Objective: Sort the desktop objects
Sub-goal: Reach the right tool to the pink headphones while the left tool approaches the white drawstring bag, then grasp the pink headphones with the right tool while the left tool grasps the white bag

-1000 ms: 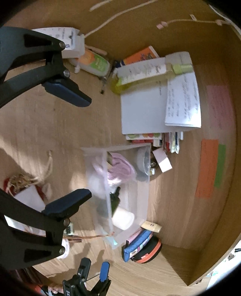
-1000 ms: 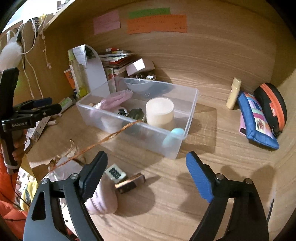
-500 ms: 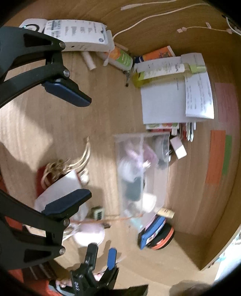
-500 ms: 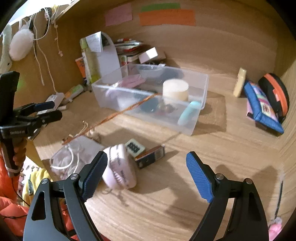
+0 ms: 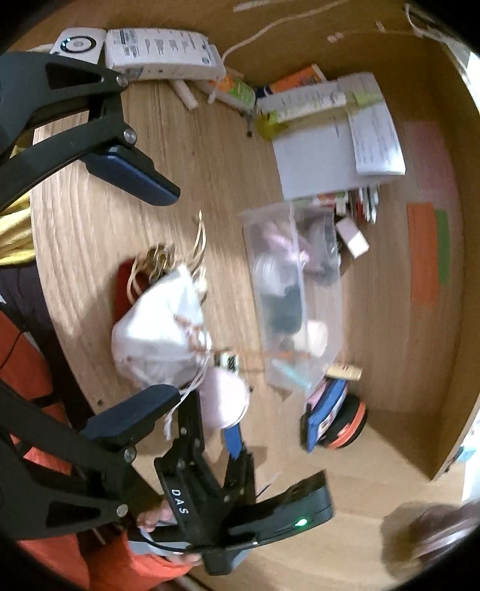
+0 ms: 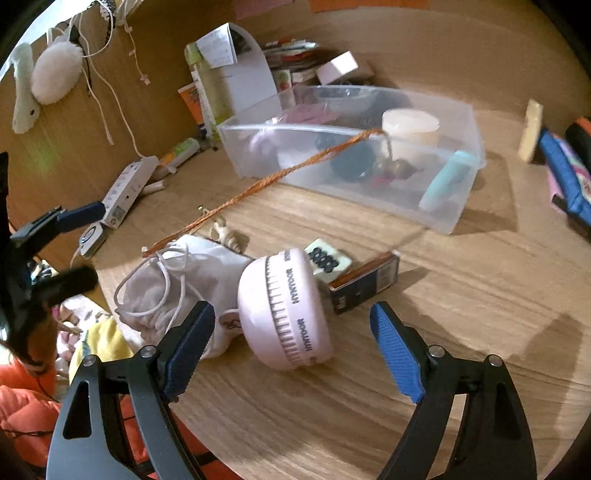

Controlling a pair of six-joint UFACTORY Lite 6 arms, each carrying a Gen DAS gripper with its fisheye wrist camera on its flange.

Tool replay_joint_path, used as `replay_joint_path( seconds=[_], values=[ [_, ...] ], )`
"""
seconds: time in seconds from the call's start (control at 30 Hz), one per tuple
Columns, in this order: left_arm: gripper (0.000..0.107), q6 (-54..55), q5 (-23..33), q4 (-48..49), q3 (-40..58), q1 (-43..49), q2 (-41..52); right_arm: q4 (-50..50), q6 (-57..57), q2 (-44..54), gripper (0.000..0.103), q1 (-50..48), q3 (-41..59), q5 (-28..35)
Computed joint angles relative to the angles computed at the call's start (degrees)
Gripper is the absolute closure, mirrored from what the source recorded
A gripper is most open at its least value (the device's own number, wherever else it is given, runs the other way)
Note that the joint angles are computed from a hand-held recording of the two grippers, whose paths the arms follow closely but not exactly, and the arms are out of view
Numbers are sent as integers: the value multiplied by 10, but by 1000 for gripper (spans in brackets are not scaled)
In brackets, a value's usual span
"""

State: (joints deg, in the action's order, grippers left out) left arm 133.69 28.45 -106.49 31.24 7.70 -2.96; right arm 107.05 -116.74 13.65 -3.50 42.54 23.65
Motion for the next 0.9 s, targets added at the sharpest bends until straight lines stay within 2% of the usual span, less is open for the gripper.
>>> replay_joint_path(
  seconds=[0.17,0.33,0.53,0.63,0.77,0.9],
  values=[
    [8,73,-29,-67,7,-52,41,70,-71,-10,20,26,-12,-26],
    [8,88,-47,-83,39,-85,97,40,-48,17,43,27,11,-25],
    [8,123,-66,-131,73,-120,140,97,-118,-19,44,15,-23,-15],
    [8,143,-78,-159,95,-139,168,75,-101,-49,45,-11,-45,6],
    [8,207,-95,-233,113,-165,196,85,-111,-68,46,-28,-60,1],
    [8,254,-86,-285,114,-172,199,56,-83,-69,47,-50,-60,10]
  ],
)
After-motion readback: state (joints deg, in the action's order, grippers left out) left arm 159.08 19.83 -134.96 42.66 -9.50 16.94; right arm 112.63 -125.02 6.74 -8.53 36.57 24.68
